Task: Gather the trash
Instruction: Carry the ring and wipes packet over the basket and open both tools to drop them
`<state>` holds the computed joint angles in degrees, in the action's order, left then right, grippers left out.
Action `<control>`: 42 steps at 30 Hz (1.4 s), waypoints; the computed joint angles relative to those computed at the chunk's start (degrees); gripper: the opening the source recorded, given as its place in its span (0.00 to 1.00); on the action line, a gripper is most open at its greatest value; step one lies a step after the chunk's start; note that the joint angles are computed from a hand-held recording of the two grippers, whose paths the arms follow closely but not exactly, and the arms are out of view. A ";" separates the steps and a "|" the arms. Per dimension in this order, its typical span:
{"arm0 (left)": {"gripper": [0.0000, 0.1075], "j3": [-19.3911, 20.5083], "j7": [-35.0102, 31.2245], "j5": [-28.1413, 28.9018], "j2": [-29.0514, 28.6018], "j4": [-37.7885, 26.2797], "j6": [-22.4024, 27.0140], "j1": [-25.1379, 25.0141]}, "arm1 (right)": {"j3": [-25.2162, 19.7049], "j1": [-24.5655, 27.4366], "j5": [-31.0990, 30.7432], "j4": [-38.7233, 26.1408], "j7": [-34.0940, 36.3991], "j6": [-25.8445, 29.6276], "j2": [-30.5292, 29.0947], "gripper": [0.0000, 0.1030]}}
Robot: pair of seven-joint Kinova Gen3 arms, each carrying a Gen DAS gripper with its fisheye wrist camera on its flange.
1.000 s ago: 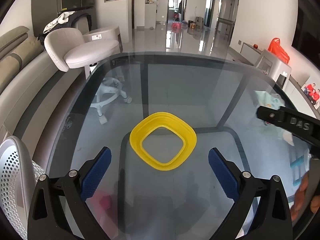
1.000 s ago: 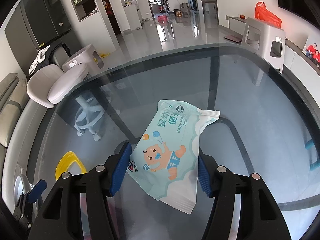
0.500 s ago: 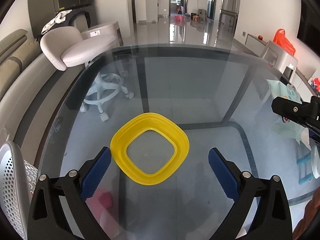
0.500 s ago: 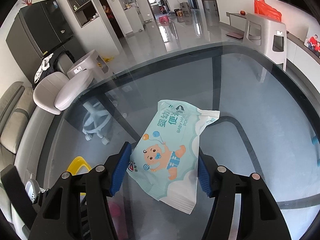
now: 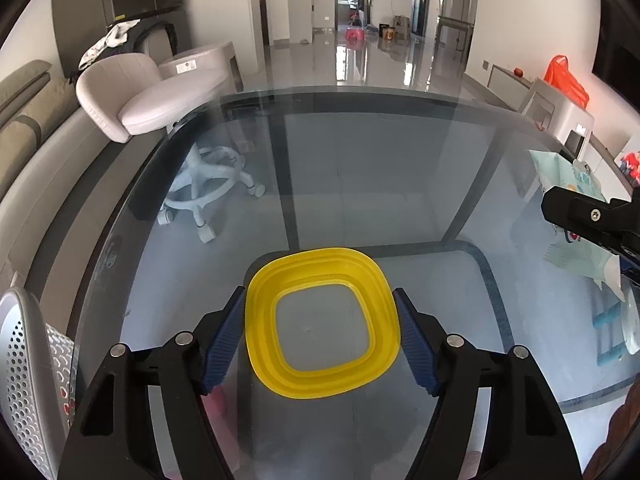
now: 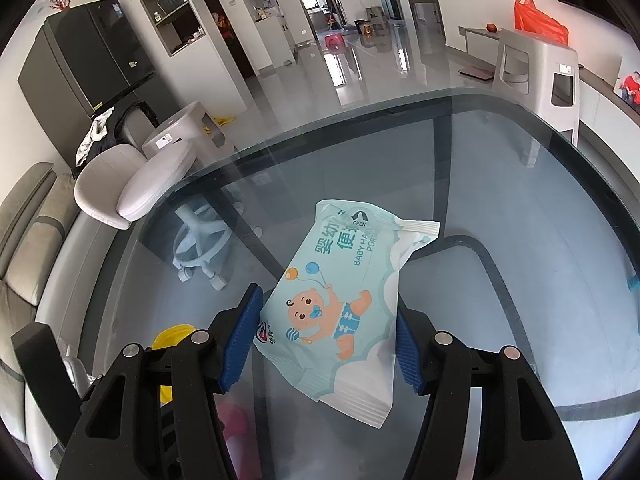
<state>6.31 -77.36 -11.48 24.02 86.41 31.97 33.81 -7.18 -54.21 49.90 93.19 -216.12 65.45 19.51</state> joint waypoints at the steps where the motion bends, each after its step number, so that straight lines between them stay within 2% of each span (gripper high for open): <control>1: 0.64 -0.12 0.16 0.06 -0.40 0.51 -0.39 -0.07 | -0.03 0.06 -0.01 -0.06 0.23 -0.03 0.08 0.57; 7: 0.64 -2.04 2.52 -3.02 -4.51 4.89 -3.68 0.39 | -0.05 0.05 -0.10 -1.12 2.01 -0.68 0.72 0.57; 15: 0.64 -2.33 4.30 -6.61 -11.99 10.60 -6.34 -2.82 | 0.68 -2.46 0.39 -7.43 7.82 0.77 3.93 0.57; 24: 0.64 0.18 -2.51 -0.99 -20.14 16.36 -6.88 -13.79 | 3.09 -6.49 0.31 -18.56 16.00 -0.06 9.45 0.57; 34: 0.64 -2.26 -12.52 5.72 -24.89 21.31 -6.89 -24.60 | 6.34 -9.47 -4.51 -36.52 31.34 -2.94 19.63 0.57; 42: 0.64 -4.21 -19.03 10.52 -25.87 24.16 -7.78 -29.73 | 8.17 -10.48 -10.95 -50.60 43.19 -3.81 27.48 0.57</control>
<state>2.10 -96.39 -0.96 -1.85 110.57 24.19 4.08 0.99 -64.69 38.95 42.59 -172.93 61.64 46.99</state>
